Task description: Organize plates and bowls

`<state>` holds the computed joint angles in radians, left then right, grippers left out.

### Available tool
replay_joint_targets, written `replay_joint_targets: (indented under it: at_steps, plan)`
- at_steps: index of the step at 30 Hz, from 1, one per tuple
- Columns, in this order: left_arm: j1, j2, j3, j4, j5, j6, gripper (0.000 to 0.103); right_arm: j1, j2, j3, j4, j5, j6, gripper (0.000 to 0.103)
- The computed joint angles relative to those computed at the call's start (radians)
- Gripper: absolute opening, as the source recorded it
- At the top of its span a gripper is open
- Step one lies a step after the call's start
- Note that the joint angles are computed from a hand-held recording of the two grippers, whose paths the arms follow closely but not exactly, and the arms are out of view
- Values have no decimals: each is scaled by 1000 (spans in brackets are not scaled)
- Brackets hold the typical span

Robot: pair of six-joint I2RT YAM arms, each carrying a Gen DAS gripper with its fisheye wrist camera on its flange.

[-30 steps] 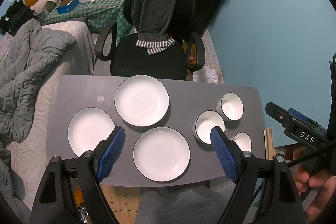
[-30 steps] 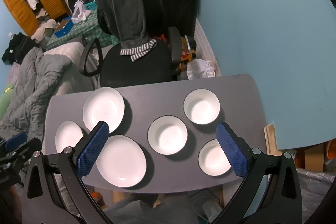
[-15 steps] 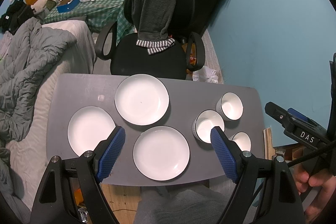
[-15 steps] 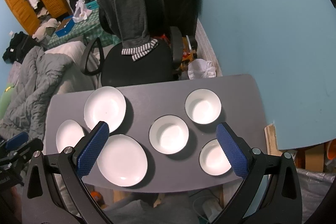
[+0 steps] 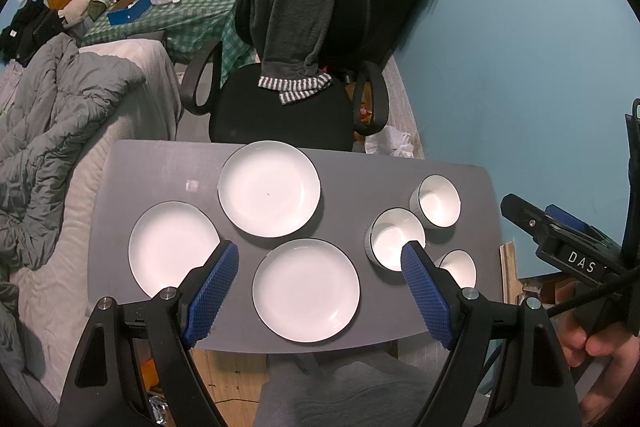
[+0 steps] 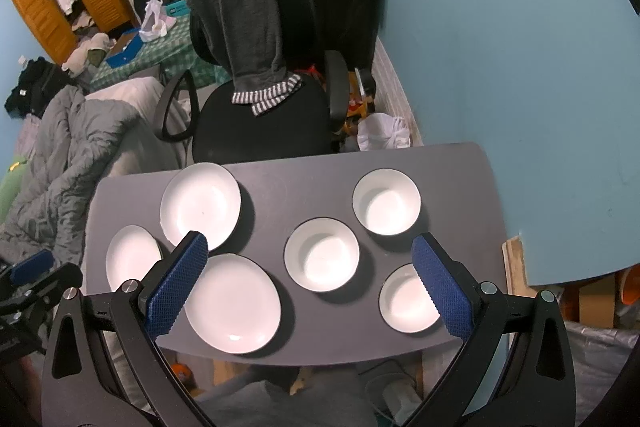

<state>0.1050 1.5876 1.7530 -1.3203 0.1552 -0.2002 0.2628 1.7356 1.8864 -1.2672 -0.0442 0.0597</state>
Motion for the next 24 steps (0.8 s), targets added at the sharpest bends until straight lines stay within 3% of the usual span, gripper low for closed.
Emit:
replay_joint_targets:
  at_steps: [13,24]
  plan:
    - [9,-9,-47,12,5,-3,85,15,13,-14,3,-2,-56,97]
    - [118,-53,-266,126,7,114,85,9,46,-93,23,-97,-130,97]
